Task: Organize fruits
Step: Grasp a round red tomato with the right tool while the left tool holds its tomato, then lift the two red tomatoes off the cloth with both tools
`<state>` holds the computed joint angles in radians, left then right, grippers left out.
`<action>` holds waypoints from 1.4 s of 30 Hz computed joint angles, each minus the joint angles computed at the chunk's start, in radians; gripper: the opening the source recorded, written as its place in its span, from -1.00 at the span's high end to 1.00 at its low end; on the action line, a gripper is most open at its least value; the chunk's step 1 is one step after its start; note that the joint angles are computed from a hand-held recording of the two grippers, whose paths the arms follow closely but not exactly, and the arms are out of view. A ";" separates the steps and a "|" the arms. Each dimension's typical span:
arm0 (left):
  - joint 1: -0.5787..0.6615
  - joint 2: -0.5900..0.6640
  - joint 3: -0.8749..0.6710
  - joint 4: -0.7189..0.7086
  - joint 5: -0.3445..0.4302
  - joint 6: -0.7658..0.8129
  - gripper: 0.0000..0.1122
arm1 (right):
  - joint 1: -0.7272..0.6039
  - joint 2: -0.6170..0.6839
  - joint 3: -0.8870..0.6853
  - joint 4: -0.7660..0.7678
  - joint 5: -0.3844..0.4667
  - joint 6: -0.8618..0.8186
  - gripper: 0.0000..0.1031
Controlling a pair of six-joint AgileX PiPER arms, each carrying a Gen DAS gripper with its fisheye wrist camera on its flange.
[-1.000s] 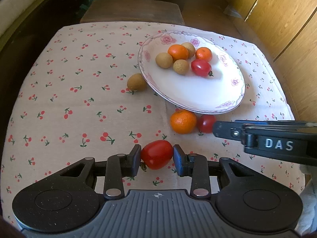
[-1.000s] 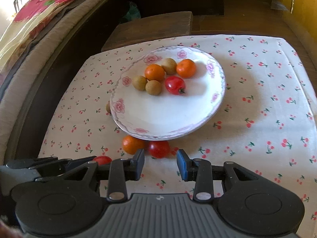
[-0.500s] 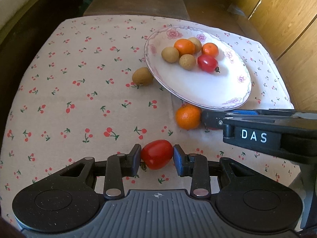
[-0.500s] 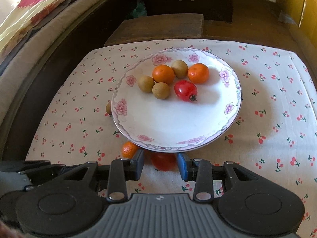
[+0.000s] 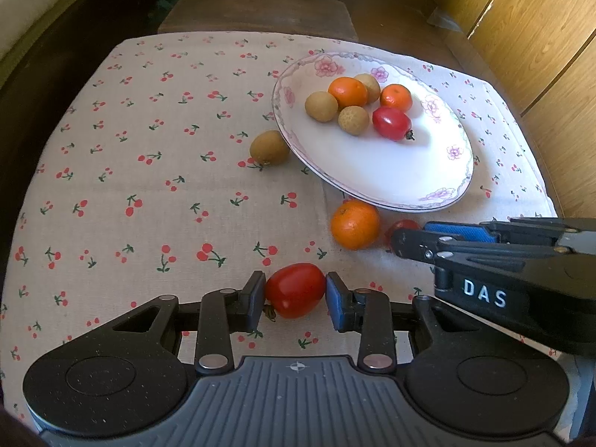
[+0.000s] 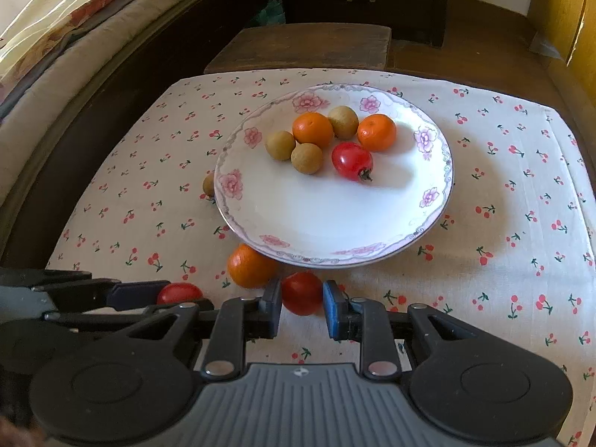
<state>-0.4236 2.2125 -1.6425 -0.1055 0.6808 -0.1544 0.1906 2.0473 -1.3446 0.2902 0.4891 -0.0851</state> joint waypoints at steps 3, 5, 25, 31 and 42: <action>-0.001 -0.006 0.005 0.002 0.001 -0.005 0.24 | 0.003 -0.028 0.029 -0.017 0.001 0.005 0.50; -0.004 -0.018 0.020 -0.006 -0.003 -0.001 0.24 | 0.007 -0.050 0.053 -0.035 0.002 0.012 0.62; -0.009 -0.022 0.030 -0.023 -0.002 -0.001 0.24 | -0.020 -0.049 0.073 0.048 -0.006 -0.032 0.58; 0.004 -0.001 -0.007 -0.038 0.005 -0.010 0.13 | -0.017 -0.012 0.027 0.044 0.011 -0.043 0.38; -0.016 0.024 -0.039 0.012 0.021 -0.016 0.13 | -0.001 0.016 0.007 -0.027 0.020 -0.012 0.45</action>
